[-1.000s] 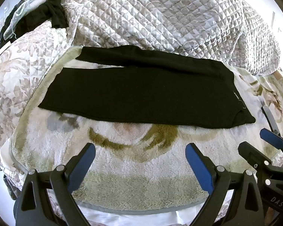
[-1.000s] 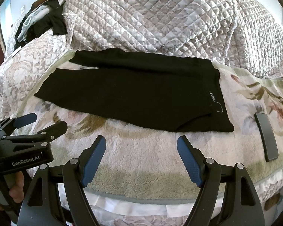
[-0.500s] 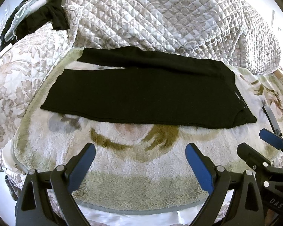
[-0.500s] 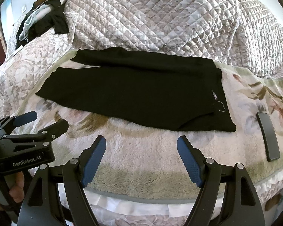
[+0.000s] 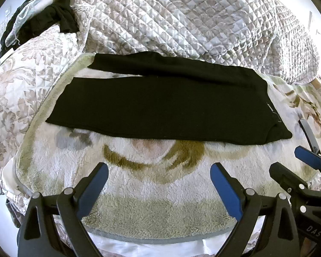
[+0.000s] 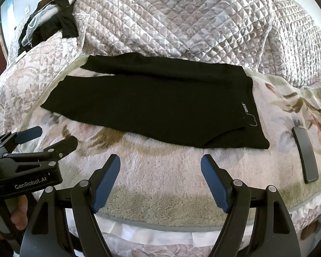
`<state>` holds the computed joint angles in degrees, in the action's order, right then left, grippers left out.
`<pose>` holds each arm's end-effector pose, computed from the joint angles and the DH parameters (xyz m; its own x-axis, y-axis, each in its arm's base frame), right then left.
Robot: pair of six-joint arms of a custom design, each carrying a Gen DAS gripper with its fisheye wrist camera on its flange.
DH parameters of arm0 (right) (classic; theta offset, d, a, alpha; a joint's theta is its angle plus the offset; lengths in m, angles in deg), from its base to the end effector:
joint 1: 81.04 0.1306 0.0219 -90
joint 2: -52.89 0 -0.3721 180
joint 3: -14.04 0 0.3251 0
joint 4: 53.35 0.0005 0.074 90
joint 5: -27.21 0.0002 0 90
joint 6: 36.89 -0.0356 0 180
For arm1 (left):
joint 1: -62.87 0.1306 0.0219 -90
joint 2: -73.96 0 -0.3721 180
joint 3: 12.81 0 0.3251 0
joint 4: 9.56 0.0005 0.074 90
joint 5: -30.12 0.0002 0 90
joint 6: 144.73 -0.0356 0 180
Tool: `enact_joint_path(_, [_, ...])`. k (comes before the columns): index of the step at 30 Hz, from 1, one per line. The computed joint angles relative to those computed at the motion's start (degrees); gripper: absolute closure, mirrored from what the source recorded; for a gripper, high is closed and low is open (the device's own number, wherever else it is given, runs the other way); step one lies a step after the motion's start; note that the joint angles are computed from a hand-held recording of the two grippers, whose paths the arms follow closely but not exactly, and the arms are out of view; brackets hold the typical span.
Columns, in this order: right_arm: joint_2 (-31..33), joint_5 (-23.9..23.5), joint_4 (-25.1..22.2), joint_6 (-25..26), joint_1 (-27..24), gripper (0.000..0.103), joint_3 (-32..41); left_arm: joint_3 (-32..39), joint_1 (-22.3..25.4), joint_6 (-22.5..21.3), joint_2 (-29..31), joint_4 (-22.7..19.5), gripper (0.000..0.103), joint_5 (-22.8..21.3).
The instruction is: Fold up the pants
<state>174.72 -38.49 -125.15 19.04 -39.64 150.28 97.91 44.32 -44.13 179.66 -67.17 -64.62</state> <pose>0.4527 0.3790 0.4379 -0.7679 0.0037 -0.6406 -0.0075 0.9999 0.0148 0.4869 -0.1608 0.4302 -0.7898 0.0716 -0.6092 0.1263 0.9909 -0.0472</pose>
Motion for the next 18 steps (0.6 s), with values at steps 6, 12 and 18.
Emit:
enact_joint_path(6, [-0.01,-0.06,0.14,0.15,-0.05,0.025,0.00,-0.17,-0.14,0.04,-0.06,0.14,0.006,-0.21])
enact_joint_path(12, [0.03,-0.11,0.13,0.08,0.03,0.025,0.16,-0.08,-0.11,0.01,-0.01,0.04,0.006,-0.15])
enact_joint_path(18, [0.06,-0.10,0.03,0.13,0.01,0.025,0.26,-0.10,-0.14,-0.23,-0.07,-0.14,0.006,-0.22])
